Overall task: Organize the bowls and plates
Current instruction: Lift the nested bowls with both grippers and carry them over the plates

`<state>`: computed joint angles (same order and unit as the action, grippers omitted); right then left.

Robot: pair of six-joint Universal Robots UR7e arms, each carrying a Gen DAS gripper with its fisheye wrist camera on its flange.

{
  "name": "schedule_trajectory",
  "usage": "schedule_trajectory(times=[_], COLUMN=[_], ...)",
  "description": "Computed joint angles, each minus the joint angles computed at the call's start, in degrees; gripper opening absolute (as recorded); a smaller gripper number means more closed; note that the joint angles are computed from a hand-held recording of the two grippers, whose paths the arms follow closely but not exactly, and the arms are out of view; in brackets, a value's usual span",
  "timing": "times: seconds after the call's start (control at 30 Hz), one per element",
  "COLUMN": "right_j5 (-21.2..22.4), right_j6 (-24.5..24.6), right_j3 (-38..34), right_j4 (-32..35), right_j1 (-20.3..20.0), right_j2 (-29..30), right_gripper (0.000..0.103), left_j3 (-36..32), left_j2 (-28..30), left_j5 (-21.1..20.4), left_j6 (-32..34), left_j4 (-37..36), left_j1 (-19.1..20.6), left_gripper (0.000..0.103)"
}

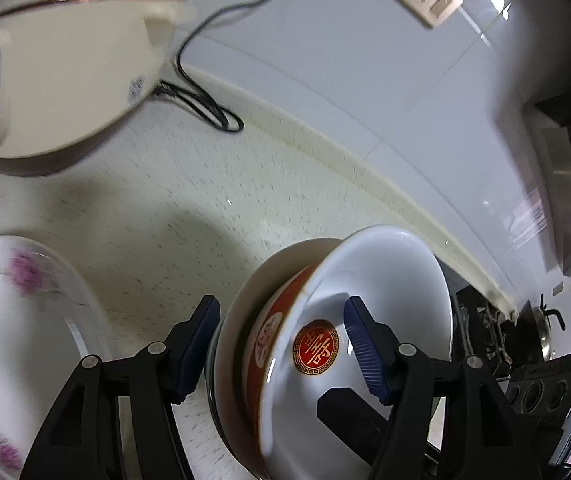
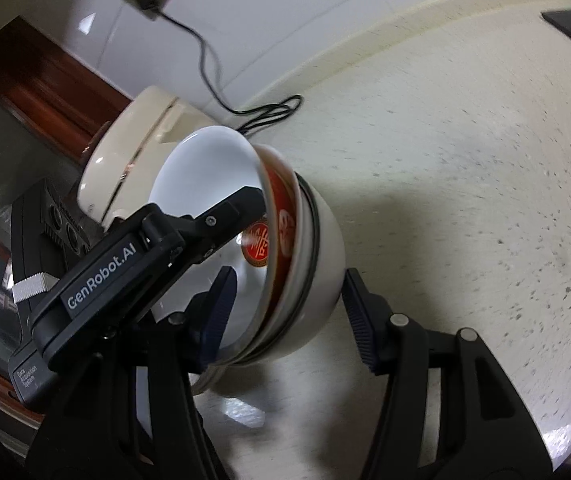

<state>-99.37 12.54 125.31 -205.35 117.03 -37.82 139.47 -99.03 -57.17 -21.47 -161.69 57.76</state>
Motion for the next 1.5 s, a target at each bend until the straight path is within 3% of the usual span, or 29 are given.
schedule_trajectory(times=[0.27, 0.6, 1.13, 1.5], right_j5=[0.9, 1.8, 2.2, 2.0], right_j6=[0.7, 1.8, 2.1, 2.3], right_j3=[-2.6, -9.0, -16.1, -16.2], right_j4=[1.8, 5.9, 11.5, 10.9], right_j1=[4.1, 8.1, 9.7, 8.6], right_j2=[1.7, 6.8, 13.2, 14.2], right_gripper=[0.058, 0.058, 0.058, 0.06], left_j3=[1.7, 1.4, 0.4, -0.1], left_j2=[-10.6, -19.2, -18.8, -15.5], left_j5=[4.0, 5.9, -0.1, -4.0], left_j6=[-1.6, -1.4, 4.2, 6.4], left_j4=[6.4, 12.0, 7.0, 3.3], left_j1=[-2.3, -0.4, 10.9, 15.0], left_gripper=[0.065, 0.065, 0.065, 0.064])
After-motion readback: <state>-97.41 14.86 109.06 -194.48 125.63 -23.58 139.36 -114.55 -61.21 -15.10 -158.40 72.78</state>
